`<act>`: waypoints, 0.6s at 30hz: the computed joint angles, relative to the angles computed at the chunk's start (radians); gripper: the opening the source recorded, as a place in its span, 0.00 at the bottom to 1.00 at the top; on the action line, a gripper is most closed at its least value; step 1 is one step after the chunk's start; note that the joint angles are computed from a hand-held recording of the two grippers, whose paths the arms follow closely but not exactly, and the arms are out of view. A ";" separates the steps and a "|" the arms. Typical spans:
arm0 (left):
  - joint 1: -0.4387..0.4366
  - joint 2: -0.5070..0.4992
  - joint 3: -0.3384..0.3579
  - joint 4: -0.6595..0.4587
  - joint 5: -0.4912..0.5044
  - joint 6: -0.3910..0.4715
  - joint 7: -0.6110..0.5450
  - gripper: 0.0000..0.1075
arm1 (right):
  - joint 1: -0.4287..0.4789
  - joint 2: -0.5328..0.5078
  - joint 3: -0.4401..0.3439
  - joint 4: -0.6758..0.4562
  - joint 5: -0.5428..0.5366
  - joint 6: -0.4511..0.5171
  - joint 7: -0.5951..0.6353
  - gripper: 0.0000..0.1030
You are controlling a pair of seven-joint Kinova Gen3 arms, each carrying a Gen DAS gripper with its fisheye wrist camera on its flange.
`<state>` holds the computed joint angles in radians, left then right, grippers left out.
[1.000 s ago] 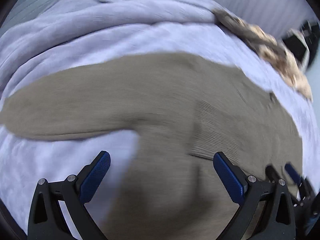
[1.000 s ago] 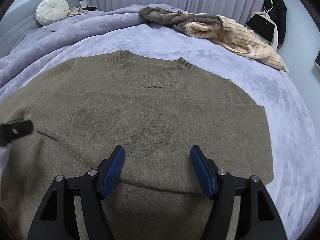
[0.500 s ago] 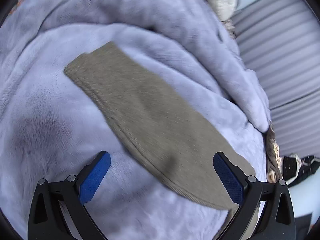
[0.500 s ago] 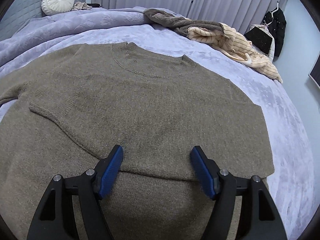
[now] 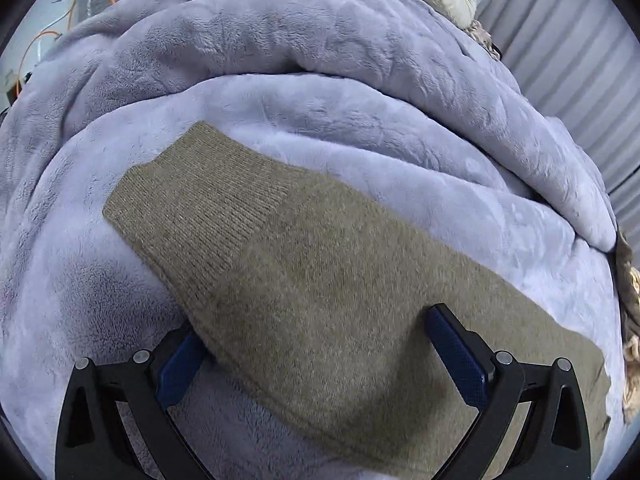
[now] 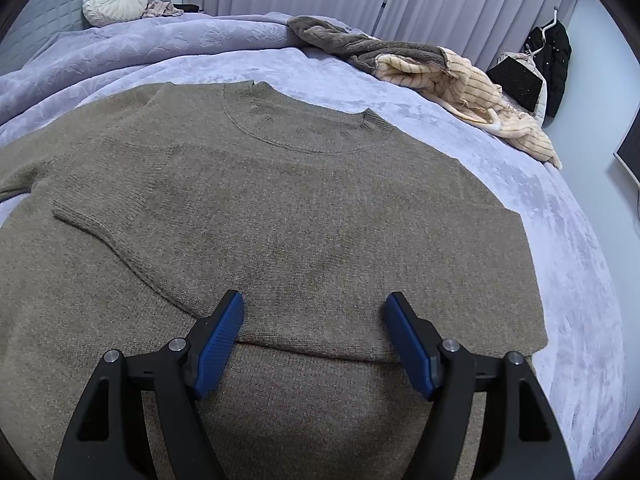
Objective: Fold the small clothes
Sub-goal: 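Grasp the other sleeve cuff with the left tool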
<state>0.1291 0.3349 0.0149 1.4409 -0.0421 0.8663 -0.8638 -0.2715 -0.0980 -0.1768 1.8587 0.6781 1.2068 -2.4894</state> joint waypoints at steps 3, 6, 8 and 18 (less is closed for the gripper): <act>-0.051 0.008 0.004 -0.012 0.064 -0.002 -0.009 0.96 | -0.001 0.001 -0.002 0.002 0.003 0.000 -0.004 0.74; -0.121 0.024 0.020 -0.038 0.156 0.016 -0.059 0.96 | -0.003 0.002 -0.003 0.002 0.008 0.004 -0.007 0.74; -0.164 0.024 0.050 -0.035 0.204 -0.003 -0.115 0.96 | -0.005 0.003 -0.004 0.003 0.012 0.007 -0.008 0.74; -0.120 -0.044 0.003 0.021 0.179 -0.071 -0.107 0.14 | -0.013 0.005 -0.004 0.004 0.019 0.012 -0.018 0.74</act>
